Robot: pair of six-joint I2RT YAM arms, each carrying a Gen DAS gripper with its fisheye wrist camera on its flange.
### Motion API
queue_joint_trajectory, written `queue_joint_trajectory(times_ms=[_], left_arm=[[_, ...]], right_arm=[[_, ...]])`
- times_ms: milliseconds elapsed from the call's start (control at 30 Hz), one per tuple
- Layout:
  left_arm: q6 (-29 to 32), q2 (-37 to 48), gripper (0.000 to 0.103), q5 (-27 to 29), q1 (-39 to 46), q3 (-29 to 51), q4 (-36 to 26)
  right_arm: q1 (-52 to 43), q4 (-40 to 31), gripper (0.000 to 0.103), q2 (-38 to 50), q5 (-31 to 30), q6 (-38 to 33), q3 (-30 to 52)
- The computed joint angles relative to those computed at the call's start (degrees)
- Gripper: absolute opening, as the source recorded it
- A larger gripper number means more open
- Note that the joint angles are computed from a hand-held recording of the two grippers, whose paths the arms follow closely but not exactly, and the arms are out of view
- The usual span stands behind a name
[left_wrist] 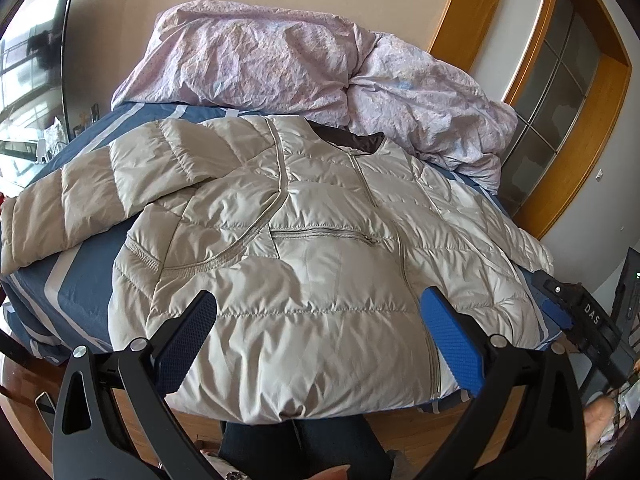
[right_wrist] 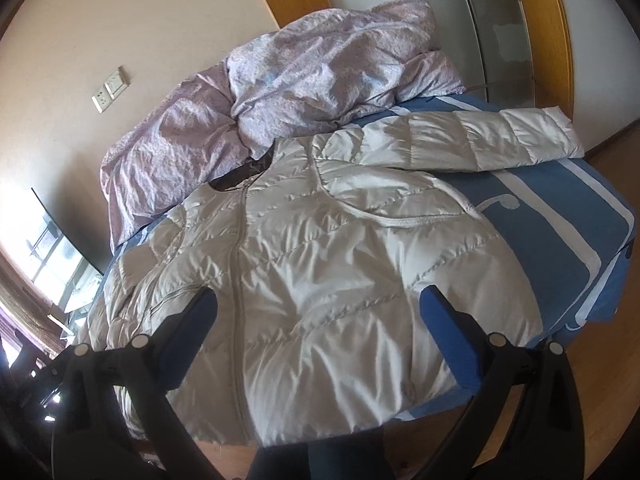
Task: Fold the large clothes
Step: 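Grasp the jacket sleeve cuff with the right tool and lift it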
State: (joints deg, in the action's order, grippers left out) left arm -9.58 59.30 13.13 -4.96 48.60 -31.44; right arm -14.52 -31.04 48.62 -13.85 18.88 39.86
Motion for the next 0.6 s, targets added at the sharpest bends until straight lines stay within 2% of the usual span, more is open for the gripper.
queue_joint_trajectory(times_ms=[200,267,333,400,500,600], left_arm=[[0.8,11.3,0.102,5.1,1.1,4.9,4.0],[1.6,14.9,0.102,7.3,1.5,6.5,5.3],[1.5,17.2,0.102,7.2,1.2,7.3,7.2],[1.4,19.4,0.102,7.5,1.2,8.3,8.8],[1.2,22.1,0.102,8.5,1.5,10.0,10.7],[-1.0,23.6,0.102,7.6,1.5,9.9,15.4]], right_arm=[[-19.0,4.5,0.101,26.2,-14.7,0.1,11.8],[-23.5,4.6,0.101,35.4,-16.7,1.3,17.3],[-26.9,5.8,0.1,42.6,-17.9,3.6,21.9],[-29.7,5.6,0.087,49.2,-17.4,5.0,27.3],[-34.1,4.8,0.081,58.3,-18.7,9.3,35.3],[-37.1,4.3,0.068,65.1,-17.9,13.0,41.8]])
